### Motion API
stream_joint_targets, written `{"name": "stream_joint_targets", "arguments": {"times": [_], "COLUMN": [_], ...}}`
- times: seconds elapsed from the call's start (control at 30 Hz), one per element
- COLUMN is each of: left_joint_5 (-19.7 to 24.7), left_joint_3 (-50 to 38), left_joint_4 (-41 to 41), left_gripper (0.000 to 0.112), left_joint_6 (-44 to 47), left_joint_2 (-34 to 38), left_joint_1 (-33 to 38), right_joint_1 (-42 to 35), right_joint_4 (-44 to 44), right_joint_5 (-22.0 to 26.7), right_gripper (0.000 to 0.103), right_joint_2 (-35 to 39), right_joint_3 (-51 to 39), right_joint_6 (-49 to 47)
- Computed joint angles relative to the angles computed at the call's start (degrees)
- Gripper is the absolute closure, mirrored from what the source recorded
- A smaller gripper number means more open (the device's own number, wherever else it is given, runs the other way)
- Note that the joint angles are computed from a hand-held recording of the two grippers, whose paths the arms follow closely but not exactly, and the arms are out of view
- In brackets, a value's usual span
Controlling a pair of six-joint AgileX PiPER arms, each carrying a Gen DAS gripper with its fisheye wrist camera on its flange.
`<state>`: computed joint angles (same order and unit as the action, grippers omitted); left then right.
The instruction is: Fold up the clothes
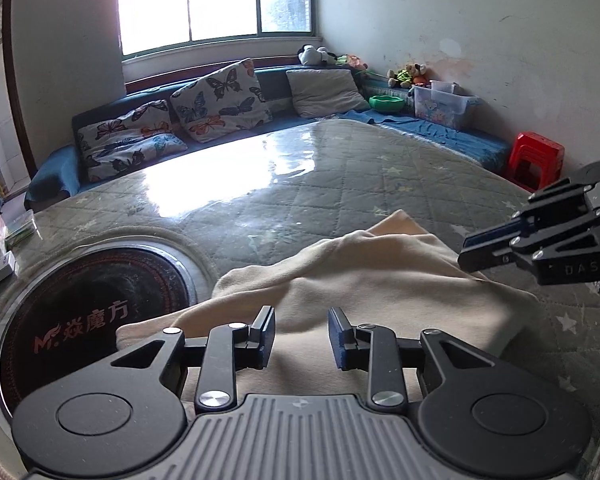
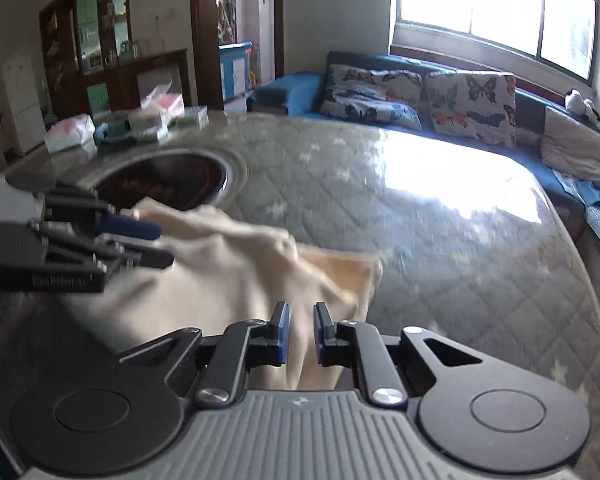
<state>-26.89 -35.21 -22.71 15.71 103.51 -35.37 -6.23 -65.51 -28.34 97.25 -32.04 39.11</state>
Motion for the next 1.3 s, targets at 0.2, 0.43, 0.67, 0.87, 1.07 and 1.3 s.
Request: {"name": "stream_joint_targets", "arguments": {"times": [0.2, 0.43, 0.67, 0.87, 1.07, 1.3], "left_joint_5": [0.1, -0.27, -1.11, -2.18, -3.9, -5.09], "left_joint_3": [0.19, 0.57, 0.78, 2.4, 4.54, 8.07], "left_joint_4": [-1.75, -2.9, -2.71, -2.54, -2.14, 1.25], "left_gripper": [0.08, 0.08, 0.08, 0.076, 0.075, 0.073], "left_joint_6": [1.5, 2.49, 2.21, 0.88, -0.4, -4.28], "left_joint_2": [0.09, 0.7, 1.82, 0.63, -0.39, -2.8], "left_joint_1": [-1.94, -2.9, -3.27, -3.38, -3.78, -1.25], "right_joint_1": [-4.87, -4.74, -0.78, 1.29, 2.81, 4.74], "right_joint_4": [-4.39, -1.76, 15.9, 25.81, 19.83, 18.41], "right_joint_5": [-3.08, -4.68, -2.37, -2.31, -5.68, -1.77], "right_gripper": [0.089, 0.098, 0.1, 0.094, 0.094, 0.094], "right_joint_2": [2.99, 7.02, 7.37, 5.25, 2.04, 3.57], "right_joint_3": [-0.42, -1.52, 0.25, 1.85, 5.08, 2.73], "right_joint_6": [8.77, 8.61, -8.35, -17.34, -17.42, -14.97]}}
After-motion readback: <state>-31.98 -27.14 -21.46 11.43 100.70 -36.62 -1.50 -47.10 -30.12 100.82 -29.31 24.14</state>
